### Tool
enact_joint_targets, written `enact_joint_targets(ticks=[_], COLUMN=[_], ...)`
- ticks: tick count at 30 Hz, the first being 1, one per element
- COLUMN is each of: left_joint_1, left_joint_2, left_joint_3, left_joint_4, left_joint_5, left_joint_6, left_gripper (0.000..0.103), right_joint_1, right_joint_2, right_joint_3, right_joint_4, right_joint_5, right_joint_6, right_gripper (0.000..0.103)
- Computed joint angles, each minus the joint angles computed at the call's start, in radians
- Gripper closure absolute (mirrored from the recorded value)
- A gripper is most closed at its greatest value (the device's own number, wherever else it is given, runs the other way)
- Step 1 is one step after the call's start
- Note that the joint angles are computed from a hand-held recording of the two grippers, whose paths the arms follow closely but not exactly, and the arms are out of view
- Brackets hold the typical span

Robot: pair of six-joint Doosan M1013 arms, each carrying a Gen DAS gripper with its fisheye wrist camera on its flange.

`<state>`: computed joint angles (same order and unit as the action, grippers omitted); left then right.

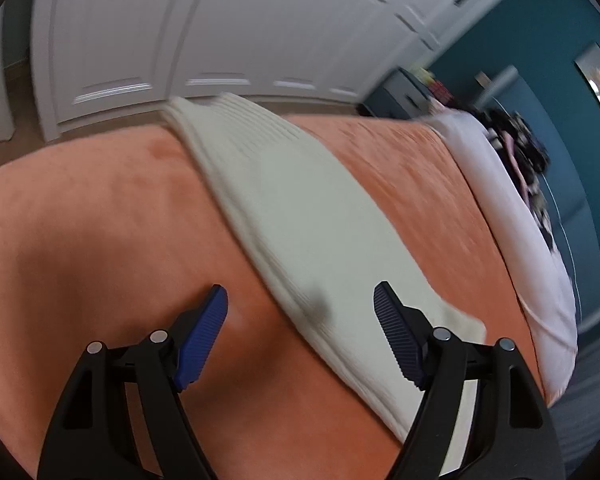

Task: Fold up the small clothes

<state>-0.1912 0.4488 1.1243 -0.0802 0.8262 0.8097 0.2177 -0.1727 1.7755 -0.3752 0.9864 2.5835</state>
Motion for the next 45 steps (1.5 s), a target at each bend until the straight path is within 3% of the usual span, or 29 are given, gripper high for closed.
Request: enact_joint_targets(ticks=[2,4,5,6,7,11,15,19,21,22,23,24,26,31,34,39,42,43,45], left_joint_1=[0.033,0.037,0.035,0.035,0.029,-0.022,-0.108,-0.214,-0.269,-0.296,-0.320,-0.341,-0.352,-0.292,-0.253,-0.203,-0.188,-0.186,-0.185], left_joint_2=[0.012,0.036,0.051,0.071,0.085,0.069,0.021,0.006,0.005,0.009,0.012,0.003,-0.023,-0.061,-0.043,-0.003,0.018,0.026,0.035], left_joint_3=[-0.002,-0.042,-0.072,-0.107,-0.140,-0.200,-0.229,-0.242,-0.216,-0.202,-0.184,-0.142,-0.051,0.074,0.057,0.014,0.002,-0.003,-0.011], left_joint_4=[-0.030,-0.016,-0.022,-0.062,-0.072,-0.080,-0.278,-0.521,-0.552,-0.532,-0.496,-0.443,-0.425,-0.475,-0.438,-0.451,-0.465,-0.468,-0.464], left_joint_5=[-0.035,-0.017,0.006,0.040,0.064,-0.020,-0.095,-0.020,0.040,0.084,0.119,0.125,0.095,0.039,0.046,0.033,0.044,0.053,0.060], left_joint_6=[-0.035,-0.052,-0.022,0.036,0.063,0.222,0.569,0.844,0.885,0.873,0.839,0.782,0.721,0.529,0.415,0.300,0.254,0.246,0.239], left_gripper=[0.040,0.050,0.074,0.087,0.092,0.093,0.093,0.092,0.081,0.069,0.040,0.027,0.027,0.024,0.024,0.024,0.034,0.046,0.092], right_joint_1=[0.026,0.044,0.049,0.049,0.046,0.029,0.022,0.016,0.010,0.004,-0.003,-0.012,-0.029,-0.110,-0.179,-0.268,-0.312,-0.310,-0.305], right_joint_2=[-0.011,-0.020,-0.021,-0.021,-0.020,-0.022,-0.031,-0.050,-0.060,-0.064,-0.068,-0.072,-0.078,-0.058,-0.012,0.095,0.160,0.179,0.202], right_joint_3=[0.017,0.027,0.027,0.025,0.021,0.008,0.015,0.035,0.046,0.050,0.053,0.056,0.056,0.023,-0.013,-0.085,-0.115,-0.128,-0.155], right_joint_4=[0.026,0.040,0.038,0.043,0.050,0.056,0.037,0.022,0.017,0.019,0.024,0.031,0.035,0.098,0.185,0.275,0.404,0.384,0.378], right_joint_5=[0.015,0.027,0.031,0.032,0.033,0.009,-0.021,-0.040,-0.043,-0.039,-0.035,-0.035,-0.040,-0.115,-0.185,-0.231,-0.218,-0.197,-0.193], right_joint_6=[0.044,0.083,0.099,0.102,0.103,0.107,0.143,0.191,0.201,0.199,0.194,0.185,0.167,0.008,-0.097,-0.140,-0.179,-0.150,-0.164], right_gripper=[0.049,0.048,0.047,0.046,0.045,0.045,0.045,0.045,0.045,0.045,0.045,0.045,0.044,0.037,0.035,0.034,0.034,0.038,0.079])
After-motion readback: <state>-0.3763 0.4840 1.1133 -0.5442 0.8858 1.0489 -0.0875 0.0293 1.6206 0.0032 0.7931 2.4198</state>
